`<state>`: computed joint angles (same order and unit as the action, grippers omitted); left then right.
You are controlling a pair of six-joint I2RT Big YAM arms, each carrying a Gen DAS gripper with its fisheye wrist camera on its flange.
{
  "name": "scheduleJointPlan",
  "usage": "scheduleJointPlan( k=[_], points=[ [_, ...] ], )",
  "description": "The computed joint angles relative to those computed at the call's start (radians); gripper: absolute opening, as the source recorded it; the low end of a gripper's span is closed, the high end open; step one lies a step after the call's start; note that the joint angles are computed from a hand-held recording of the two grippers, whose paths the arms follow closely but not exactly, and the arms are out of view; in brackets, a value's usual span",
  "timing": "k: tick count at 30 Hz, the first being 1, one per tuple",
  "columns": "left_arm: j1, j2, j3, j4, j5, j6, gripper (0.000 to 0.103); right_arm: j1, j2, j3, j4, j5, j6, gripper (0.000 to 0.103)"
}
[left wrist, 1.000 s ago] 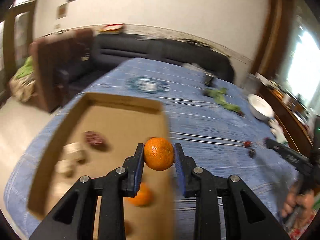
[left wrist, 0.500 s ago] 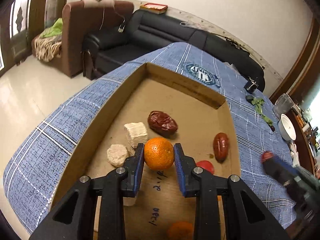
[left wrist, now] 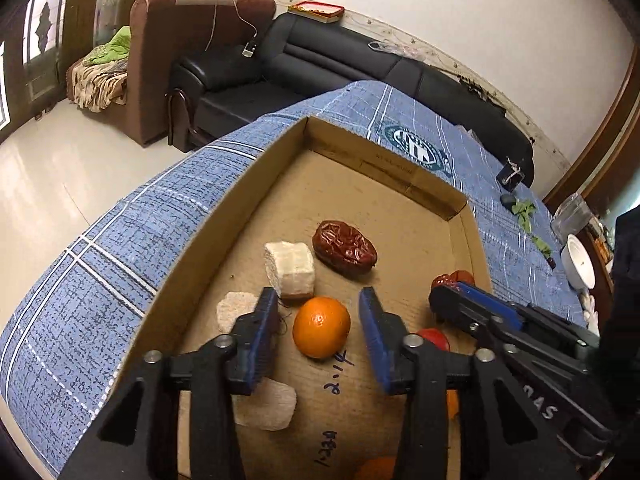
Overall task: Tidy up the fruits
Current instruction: 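Carry the mandarin and date into the tray and open both grippers, then move both open tools back toward the last two dates on the table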
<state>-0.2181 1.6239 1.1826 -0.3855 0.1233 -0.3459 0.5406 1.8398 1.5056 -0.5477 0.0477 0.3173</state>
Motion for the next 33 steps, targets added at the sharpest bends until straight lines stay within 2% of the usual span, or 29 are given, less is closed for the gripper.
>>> scheduleJointPlan(
  k=[4, 10, 14, 16, 18, 21, 24, 28, 33],
  points=[
    [0.005, -0.033, -0.022, 0.021, 0.01, -0.008, 0.044, -0.002, 0.0, 0.0, 0.005, 0.001, 0.011, 0.024],
    [-0.005, -0.104, -0.062, 0.062, 0.006, -0.015, 0.051, -0.008, -0.047, -0.036, 0.039, 0.004, 0.022, 0.028],
    [-0.03, -0.151, -0.087, 0.076, -0.025, 0.009, 0.061, -0.011, -0.118, -0.105, 0.08, 0.023, 0.05, 0.029],
    [-0.058, -0.175, -0.096, 0.077, -0.068, 0.044, 0.067, -0.013, -0.172, -0.161, 0.108, 0.038, 0.072, 0.036],
    [-0.091, -0.192, -0.105, 0.088, -0.124, 0.071, 0.078, -0.017, -0.226, -0.22, 0.137, 0.057, 0.096, 0.039],
    [-0.152, -0.215, -0.117, 0.104, -0.237, 0.103, 0.09, -0.021, -0.306, -0.311, 0.165, 0.096, 0.127, 0.04],
    [-0.206, -0.239, -0.134, 0.132, -0.291, 0.149, 0.09, -0.025, -0.364, -0.376, 0.17, 0.14, 0.147, 0.04],
    [-0.272, -0.248, -0.135, 0.129, -0.394, 0.198, 0.09, -0.028, -0.426, -0.438, 0.166, 0.184, 0.16, 0.04],
    [-0.322, -0.247, -0.128, 0.111, -0.431, 0.23, 0.09, -0.04, -0.477, -0.491, 0.165, 0.196, 0.169, 0.04]
  ],
)
